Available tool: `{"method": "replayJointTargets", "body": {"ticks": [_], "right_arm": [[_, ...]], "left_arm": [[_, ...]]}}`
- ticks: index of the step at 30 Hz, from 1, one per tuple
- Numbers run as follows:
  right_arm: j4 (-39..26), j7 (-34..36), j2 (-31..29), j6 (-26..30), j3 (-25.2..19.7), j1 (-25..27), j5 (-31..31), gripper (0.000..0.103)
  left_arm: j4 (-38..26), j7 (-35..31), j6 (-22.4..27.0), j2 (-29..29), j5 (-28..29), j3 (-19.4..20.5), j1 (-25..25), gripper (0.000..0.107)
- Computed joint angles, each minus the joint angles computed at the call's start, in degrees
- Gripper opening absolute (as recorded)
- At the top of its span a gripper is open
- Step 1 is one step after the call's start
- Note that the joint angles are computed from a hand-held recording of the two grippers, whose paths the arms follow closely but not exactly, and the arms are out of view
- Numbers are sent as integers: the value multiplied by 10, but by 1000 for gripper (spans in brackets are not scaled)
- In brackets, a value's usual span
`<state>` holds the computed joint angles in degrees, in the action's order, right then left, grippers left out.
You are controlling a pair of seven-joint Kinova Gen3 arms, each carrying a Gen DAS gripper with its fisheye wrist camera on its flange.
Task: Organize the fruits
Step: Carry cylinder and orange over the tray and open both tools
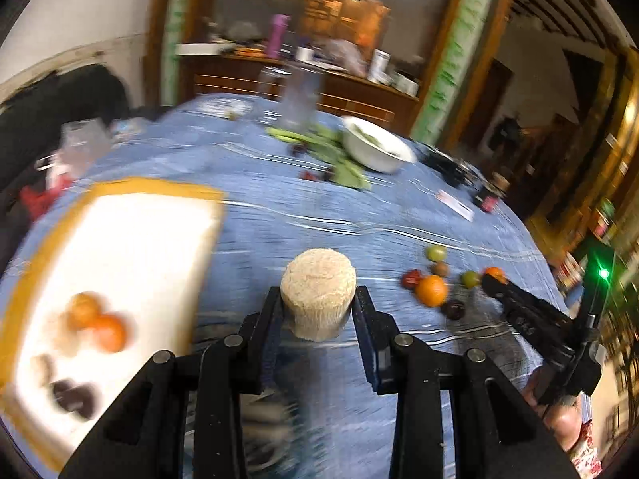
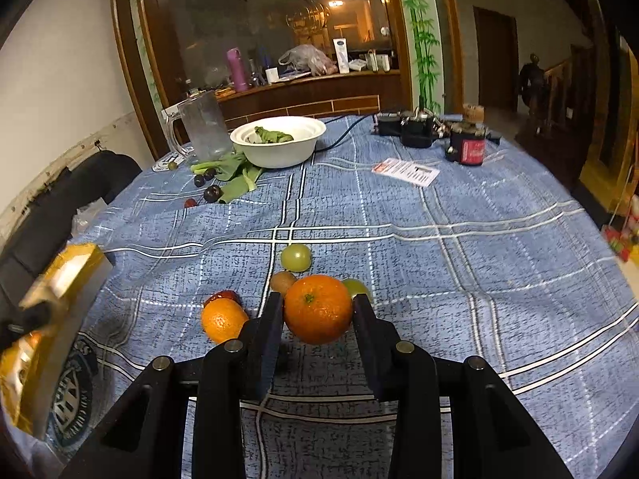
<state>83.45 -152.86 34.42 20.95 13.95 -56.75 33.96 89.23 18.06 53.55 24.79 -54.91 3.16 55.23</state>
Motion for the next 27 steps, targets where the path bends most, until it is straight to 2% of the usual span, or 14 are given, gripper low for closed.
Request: {"method": "replayJointTargets", "body": {"ticks": [1,3,5,7,9,10,13,16,18,21,26,27], "right_arm": [[0,0,-2,2,9,-10,2,38],[1,28,-12,-4,-4,-4,-17,38],[-7,75,-26,-2,-53,21,-44,38],[-22,121,-30,-2,-107,50,-73,38],[-49,168,-25,10,-160,75,-101,38],[-68,191,-18,20,-186,83,-114,38],[-145,261,14,78,-266,103,-143,39],[-225,331,58,132,-334,113,-165,39],[-278,374,88,154,-333,86,-182,39],[-357,428,130,199,-293,34,-225,39],[-490,463,199,302,-255,-25,-238,39],[-517,464,214,323,-242,-38,-239,40]], "left_arm": [[14,14,20,-12,0,8,-1,34],[29,26,62,-25,17,-1,10,34],[40,38,102,-34,28,11,0,34],[51,36,129,-42,36,2,2,34],[80,32,119,-67,45,5,-22,34],[102,39,100,-85,45,22,-47,34],[139,13,71,-112,62,42,-102,34],[165,-10,37,-127,79,45,-148,34],[183,-10,10,-135,85,47,-168,34],[197,-25,-29,-135,100,46,-197,34],[220,-15,-71,-142,107,38,-215,35],[222,-11,-70,-143,104,38,-214,39]]}}
